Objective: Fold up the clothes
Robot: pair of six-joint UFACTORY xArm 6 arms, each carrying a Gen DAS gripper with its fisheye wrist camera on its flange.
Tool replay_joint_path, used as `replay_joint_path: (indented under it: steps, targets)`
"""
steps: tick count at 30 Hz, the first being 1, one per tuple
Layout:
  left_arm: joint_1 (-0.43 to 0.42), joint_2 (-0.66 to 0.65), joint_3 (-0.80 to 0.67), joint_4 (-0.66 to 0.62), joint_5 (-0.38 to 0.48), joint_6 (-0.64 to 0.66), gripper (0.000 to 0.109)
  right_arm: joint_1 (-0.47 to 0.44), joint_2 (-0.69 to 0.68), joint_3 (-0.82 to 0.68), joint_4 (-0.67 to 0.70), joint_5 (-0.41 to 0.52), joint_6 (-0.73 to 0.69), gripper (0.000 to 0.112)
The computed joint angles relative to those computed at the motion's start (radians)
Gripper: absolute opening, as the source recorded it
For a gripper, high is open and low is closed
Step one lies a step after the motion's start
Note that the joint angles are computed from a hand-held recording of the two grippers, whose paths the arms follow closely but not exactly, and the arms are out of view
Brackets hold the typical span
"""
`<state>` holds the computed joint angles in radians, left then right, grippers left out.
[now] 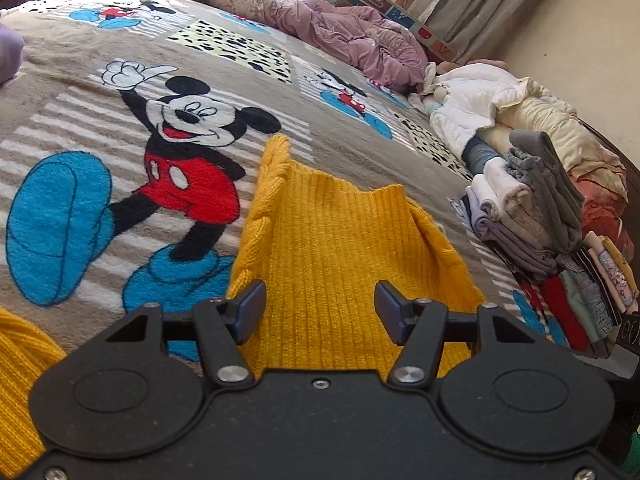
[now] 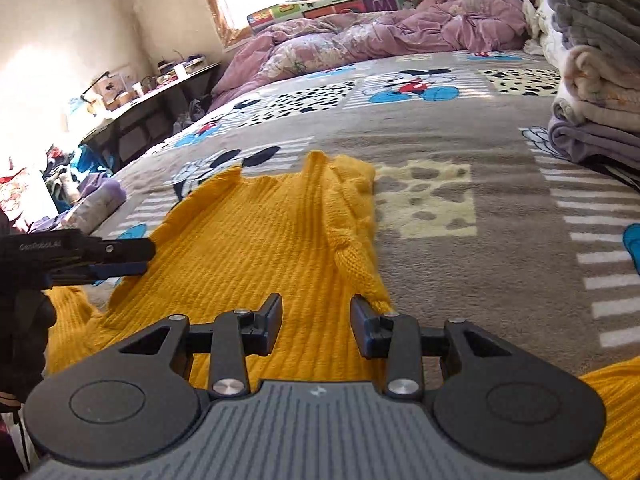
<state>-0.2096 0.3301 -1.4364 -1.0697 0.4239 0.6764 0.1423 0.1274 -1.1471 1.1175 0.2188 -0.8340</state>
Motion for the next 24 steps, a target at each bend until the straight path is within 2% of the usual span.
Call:
replay_joint_path:
  steps: [2,4,10,13,16,21,24]
  targets:
    - [0.027,0.046,-0.052,0.027,0.032,-0.059,0.059,-0.056,0.047,-0.045,0.018,0.059,0.066,0.035]
    - [0.049,0.075,-0.093,-0.022,0.081,-0.059,0.059,-0.088,0.077,-0.083,0.064,0.086,0.043,0.035]
    - [0.070,0.183,-0.255,0.032,0.176,-0.135,0.059,-0.106,0.213,-0.255,-0.088,0.147,0.152,0.039]
    - [0.094,0.265,-0.367,0.021,0.226,-0.197,0.059,-0.118,0.304,-0.376,-0.165,0.188,0.253,0.039]
    - [0.118,0.360,-0.498,-0.010,0.273,-0.261,0.059,-0.140,0.401,-0.506,-0.181,0.234,0.329,0.038]
    - [0.131,0.519,-0.727,0.013,0.328,-0.411,0.059,-0.182,0.553,-0.721,-0.145,0.331,0.427,0.038]
    - [0.135,0.599,-0.850,0.053,0.361,-0.482,0.059,-0.201,0.627,-0.818,-0.074,0.362,0.456,0.038]
